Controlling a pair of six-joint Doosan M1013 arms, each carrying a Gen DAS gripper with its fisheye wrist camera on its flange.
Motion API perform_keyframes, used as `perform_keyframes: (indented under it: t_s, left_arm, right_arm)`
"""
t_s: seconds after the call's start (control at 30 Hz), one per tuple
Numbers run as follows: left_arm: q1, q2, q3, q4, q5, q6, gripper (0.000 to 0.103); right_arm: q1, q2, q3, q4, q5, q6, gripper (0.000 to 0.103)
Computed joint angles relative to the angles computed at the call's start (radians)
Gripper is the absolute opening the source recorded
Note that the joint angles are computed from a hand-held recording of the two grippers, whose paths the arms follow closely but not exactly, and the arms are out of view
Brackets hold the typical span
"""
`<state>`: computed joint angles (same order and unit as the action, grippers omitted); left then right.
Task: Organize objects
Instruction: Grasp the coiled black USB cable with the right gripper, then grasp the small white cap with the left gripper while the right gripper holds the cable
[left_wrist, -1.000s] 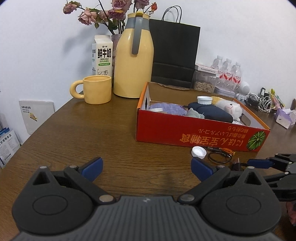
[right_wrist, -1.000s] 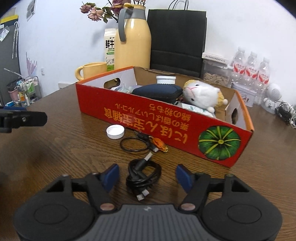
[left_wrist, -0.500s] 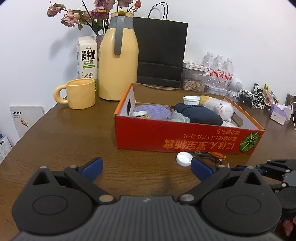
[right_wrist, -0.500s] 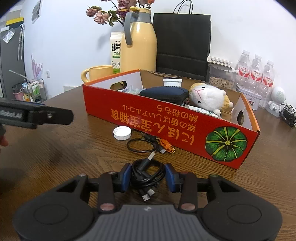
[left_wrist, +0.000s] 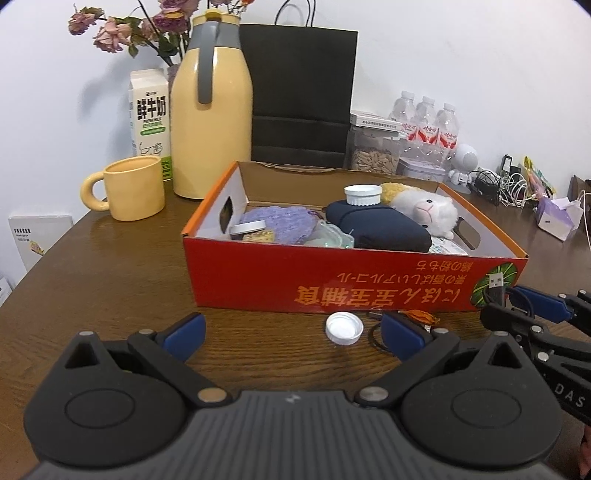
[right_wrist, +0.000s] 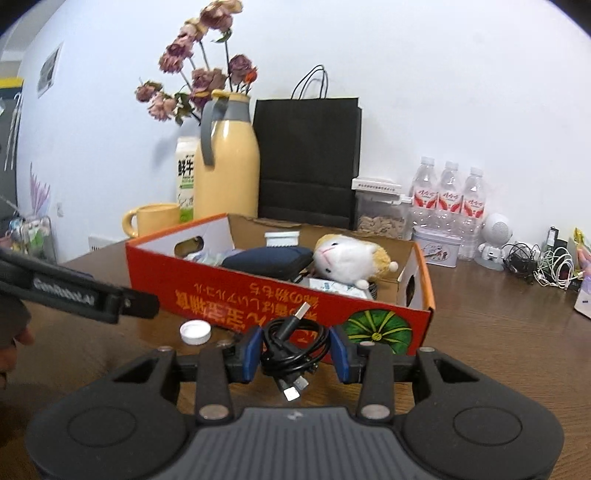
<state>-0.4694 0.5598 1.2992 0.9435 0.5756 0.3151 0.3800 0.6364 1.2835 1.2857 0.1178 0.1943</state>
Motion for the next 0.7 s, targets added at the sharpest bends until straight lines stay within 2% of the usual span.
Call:
perform_keyframes:
  t_s: [0.17,0.27,0.3,0.53,0.7]
  left_arm:
    - [0.002,0.020,-0.031,-0.033,-0.001,0.045,0.103]
    - [0.004,0.033,-0.052,-0.053,0.000,0.079,0.103]
    - [0.004,0.038,-0.059,-0.056,0.000,0.088,0.103]
    - [0.012,0.063,-0.099,-0.089,-0.017,0.117,0.103]
    - [0.015,0.071,-0.106,-0.086,-0.037,0.101,0.103]
  right_arm:
    - [-0.004,0.000,0.001,0.123,0.004,-0.116,0.038]
    - [-0.004,-0.003,0.010,0.265,-0.003,-0.255,0.038]
    - [-0.005,-0.004,0.011,0.277,-0.004,-0.263,0.038]
    - [-0.009,-0.001,0.005,0.191,-0.012,-0.148,0.038]
    - [-0.010,0.002,-0.001,0.041,-0.021,0.016,0.038]
